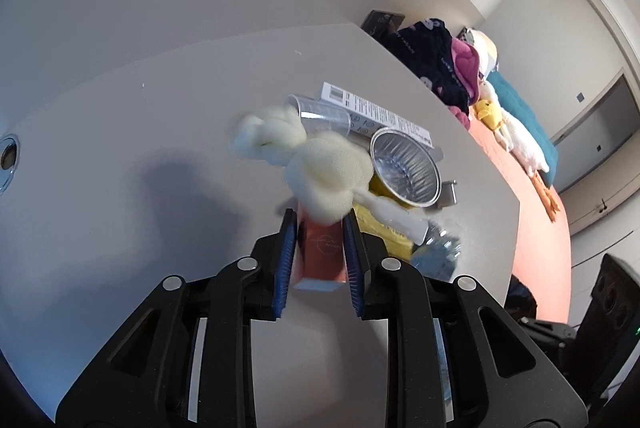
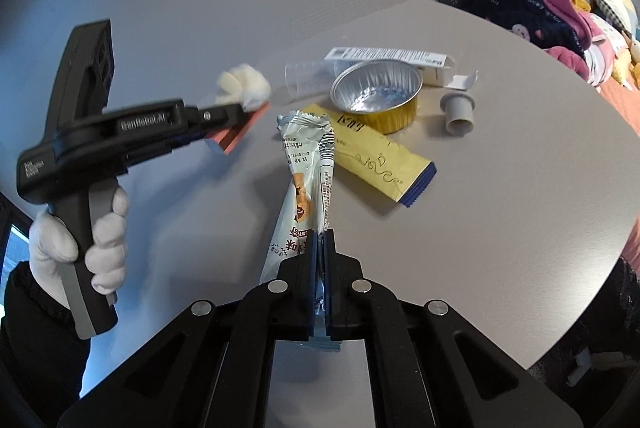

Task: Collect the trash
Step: 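Lift the foam figure with the left tool while right holds the wrapper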

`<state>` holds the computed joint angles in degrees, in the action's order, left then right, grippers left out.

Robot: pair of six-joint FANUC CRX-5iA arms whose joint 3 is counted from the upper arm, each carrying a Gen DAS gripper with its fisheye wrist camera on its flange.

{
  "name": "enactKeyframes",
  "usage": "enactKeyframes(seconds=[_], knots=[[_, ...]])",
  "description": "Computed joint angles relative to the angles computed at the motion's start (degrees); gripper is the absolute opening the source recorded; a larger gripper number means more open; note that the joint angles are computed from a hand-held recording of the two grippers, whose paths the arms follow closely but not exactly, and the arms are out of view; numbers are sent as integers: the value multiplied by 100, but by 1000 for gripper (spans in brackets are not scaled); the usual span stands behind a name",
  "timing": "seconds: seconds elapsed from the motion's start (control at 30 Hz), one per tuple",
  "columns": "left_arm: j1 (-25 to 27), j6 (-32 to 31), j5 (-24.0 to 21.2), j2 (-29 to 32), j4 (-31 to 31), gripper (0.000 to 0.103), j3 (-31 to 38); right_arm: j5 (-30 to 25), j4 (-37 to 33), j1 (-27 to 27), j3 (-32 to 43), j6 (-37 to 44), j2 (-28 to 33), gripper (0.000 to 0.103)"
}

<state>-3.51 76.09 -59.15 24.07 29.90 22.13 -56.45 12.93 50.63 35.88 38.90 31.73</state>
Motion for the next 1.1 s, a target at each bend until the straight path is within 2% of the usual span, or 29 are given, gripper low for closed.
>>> enactKeyframes(seconds=[0.07,0.1,0.13,0.43,0.97,1.0,1.03,1.1], knots=[[-28,63,-11,-26,-107,40,-8,36,44,-4,-62,-48,-42,4],[-35,69,-5,-37,-123,54,-24,68,117,30,-151,-141,-97,4],[-44,33,24,-69,-97,57,-83,89,139,33,-194,-176,-121,4],[-101,226,-69,28,-370,57,54,160,360,128,-539,-505,-317,4],[-55,457,-169,480,-386,58,545,25,532,168,-512,-737,-289,4],[-56,431,-117,481,-380,55,541,19,531,163,-503,-745,-285,4],[-64,410,-31,471,-398,32,528,14,538,163,-502,-757,-286,4],[-59,438,-42,539,-373,22,623,22,554,159,-515,-782,-297,4]])
